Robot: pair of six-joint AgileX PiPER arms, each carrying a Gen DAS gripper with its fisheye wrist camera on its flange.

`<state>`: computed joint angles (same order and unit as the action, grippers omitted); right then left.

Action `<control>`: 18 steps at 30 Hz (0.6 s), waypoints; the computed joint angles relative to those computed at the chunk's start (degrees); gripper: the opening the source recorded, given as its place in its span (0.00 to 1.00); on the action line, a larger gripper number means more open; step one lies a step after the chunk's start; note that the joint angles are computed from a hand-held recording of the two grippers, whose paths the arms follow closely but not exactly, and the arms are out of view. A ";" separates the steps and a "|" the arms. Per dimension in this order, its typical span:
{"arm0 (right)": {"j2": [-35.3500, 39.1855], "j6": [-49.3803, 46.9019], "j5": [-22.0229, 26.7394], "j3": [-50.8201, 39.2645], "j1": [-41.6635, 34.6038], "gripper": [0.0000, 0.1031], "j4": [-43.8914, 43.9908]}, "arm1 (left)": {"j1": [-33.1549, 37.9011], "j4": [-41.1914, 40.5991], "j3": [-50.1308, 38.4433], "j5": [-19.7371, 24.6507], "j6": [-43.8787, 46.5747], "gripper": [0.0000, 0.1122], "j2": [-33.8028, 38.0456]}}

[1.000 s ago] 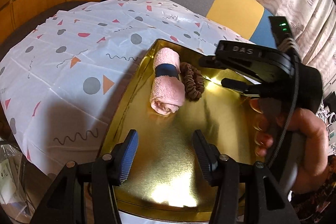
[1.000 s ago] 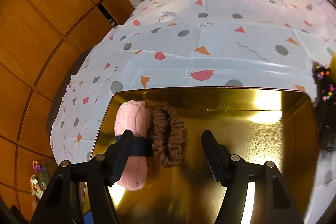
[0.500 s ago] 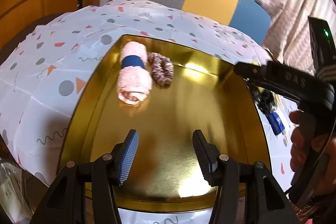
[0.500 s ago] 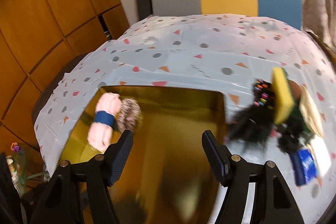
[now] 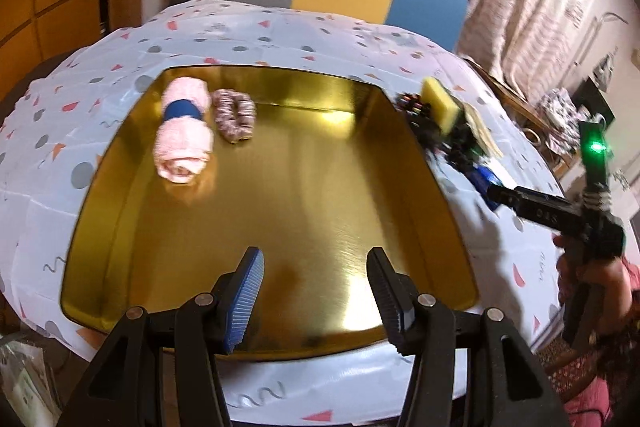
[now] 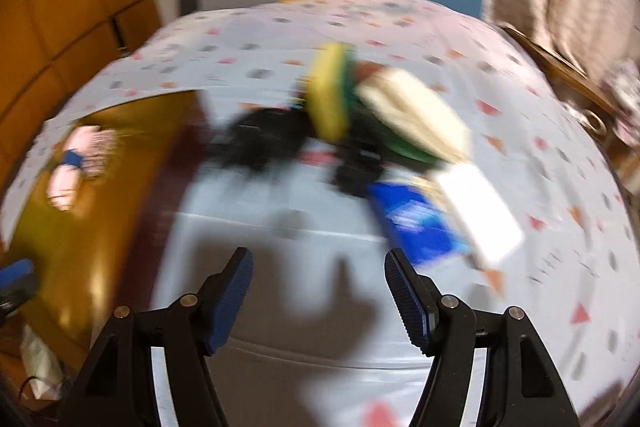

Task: Organize soft objects
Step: 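Grasp the white foam block with the right gripper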

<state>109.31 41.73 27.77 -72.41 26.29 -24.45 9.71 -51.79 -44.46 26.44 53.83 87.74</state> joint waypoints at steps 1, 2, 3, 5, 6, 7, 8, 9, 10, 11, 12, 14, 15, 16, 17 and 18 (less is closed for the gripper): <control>-0.61 0.54 -0.06 1.17 -1.39 0.67 -0.96 | -0.74 0.13 0.39 -0.03 0.01 0.48 -0.46; -1.24 1.09 -0.23 2.38 -2.94 0.67 -2.15 | -1.63 0.39 0.77 0.07 -0.15 0.48 -0.95; -1.65 1.25 -0.28 3.20 -4.62 0.67 -3.07 | -2.36 0.42 1.00 0.22 -0.27 0.48 -1.30; -2.17 1.21 -0.53 4.02 -7.81 0.67 -4.17 | -3.74 0.08 1.72 0.44 -0.16 0.48 -2.17; -2.28 -0.12 -0.92 4.14 -9.65 0.67 -3.49 | -4.80 0.59 1.94 0.38 -1.06 0.48 -2.63; -2.19 -2.47 -1.52 3.96 -11.54 0.67 -2.05 | -5.57 0.92 2.00 0.47 -1.87 0.48 -2.89; -1.82 -4.30 -1.94 3.49 -12.88 0.67 -1.12 | -6.49 1.39 2.14 0.48 -3.09 0.48 -3.29; -1.11 -6.44 -1.91 2.56 -14.27 0.67 -0.28 | -7.51 2.19 2.16 0.26 -4.81 0.48 -3.54; -0.25 -8.15 -1.64 1.50 -15.37 0.67 0.26 | -8.19 2.67 2.04 0.19 -5.93 0.48 -3.57; 0.57 -9.18 -1.67 0.61 -16.17 0.67 0.64 | -9.15 3.39 1.81 0.17 -7.56 0.48 -3.64; 1.52 -10.95 -1.94 -0.35 -17.19 0.67 2.01 | -9.76 3.85 1.79 0.11 -8.52 0.48 -3.80; 3.59 -14.64 -2.31 -2.38 -18.67 0.67 5.53 | -11.75 6.22 1.53 -0.35 -12.06 0.48 -4.09; 4.97 -18.08 -2.76 -3.75 -19.48 0.67 8.81 | -12.57 7.07 1.44 -0.46 -13.29 0.48 -4.12; 5.89 -21.57 -3.64 -4.33 -20.23 0.67 12.12 | -13.40 8.19 1.32 -0.62 -14.72 0.48 -4.20; 6.90 -26.18 -4.42 -5.06 -21.12 0.67 16.57 | -14.70 10.44 1.08 -1.01 -17.40 0.48 -4.24; 7.85 -29.96 -4.93 -5.64 -21.74 0.67 20.23 | -15.39 11.79 0.75 -1.10 -18.98 0.48 -4.14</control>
<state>117.16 11.77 22.83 -78.05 4.55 -4.22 -5.68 -39.99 -43.70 25.34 34.86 83.60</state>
